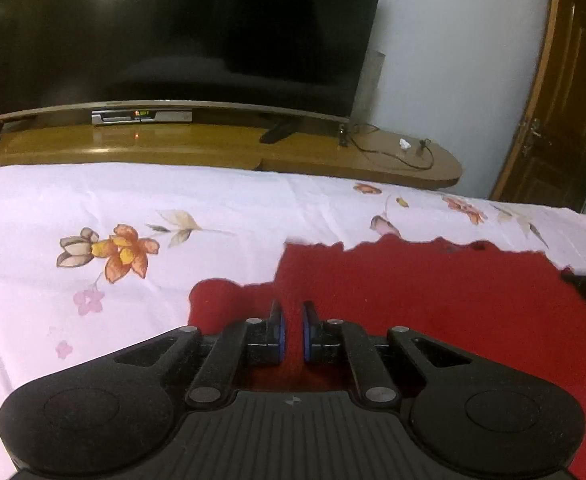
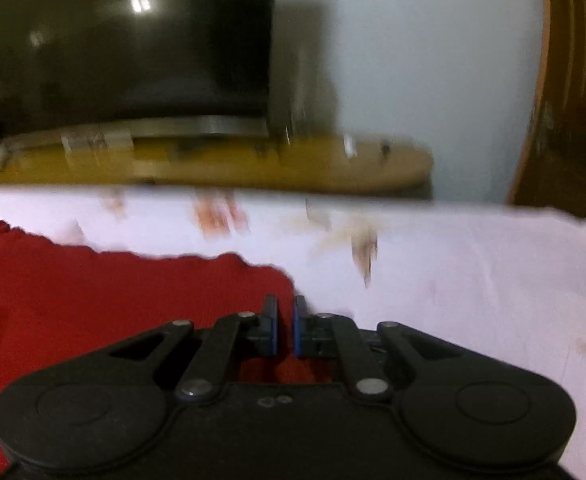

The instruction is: Fold small clothes

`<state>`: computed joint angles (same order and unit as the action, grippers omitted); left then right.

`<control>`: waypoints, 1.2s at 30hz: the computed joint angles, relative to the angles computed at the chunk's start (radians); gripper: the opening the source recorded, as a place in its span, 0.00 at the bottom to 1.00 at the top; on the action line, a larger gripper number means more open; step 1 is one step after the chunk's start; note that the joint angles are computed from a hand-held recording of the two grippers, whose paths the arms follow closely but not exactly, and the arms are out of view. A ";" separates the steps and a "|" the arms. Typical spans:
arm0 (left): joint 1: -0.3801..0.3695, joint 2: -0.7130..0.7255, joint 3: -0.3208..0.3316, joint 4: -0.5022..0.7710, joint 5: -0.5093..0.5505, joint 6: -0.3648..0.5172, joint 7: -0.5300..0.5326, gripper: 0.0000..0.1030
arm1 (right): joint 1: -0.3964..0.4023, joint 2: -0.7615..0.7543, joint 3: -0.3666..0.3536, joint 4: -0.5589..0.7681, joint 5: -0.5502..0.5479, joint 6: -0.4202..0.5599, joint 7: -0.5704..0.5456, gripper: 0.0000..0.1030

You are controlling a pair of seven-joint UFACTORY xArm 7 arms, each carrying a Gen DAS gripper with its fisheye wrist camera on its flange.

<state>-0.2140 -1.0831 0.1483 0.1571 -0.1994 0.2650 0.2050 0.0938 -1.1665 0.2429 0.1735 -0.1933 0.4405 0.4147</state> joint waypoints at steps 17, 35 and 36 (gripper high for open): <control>-0.256 -0.118 -0.091 -0.030 -0.021 0.021 -0.008 0.35 | 0.328 0.055 0.043 0.022 0.107 -0.100 -0.072 0.45; -0.101 -0.575 -0.177 -0.096 -0.030 0.363 -0.051 0.35 | 0.332 -0.314 -0.022 0.011 0.244 0.259 -0.154 0.48; -0.147 -0.550 -0.208 -0.092 -0.039 0.357 -0.077 0.35 | 0.383 -0.303 0.010 0.013 0.262 0.263 -0.143 0.48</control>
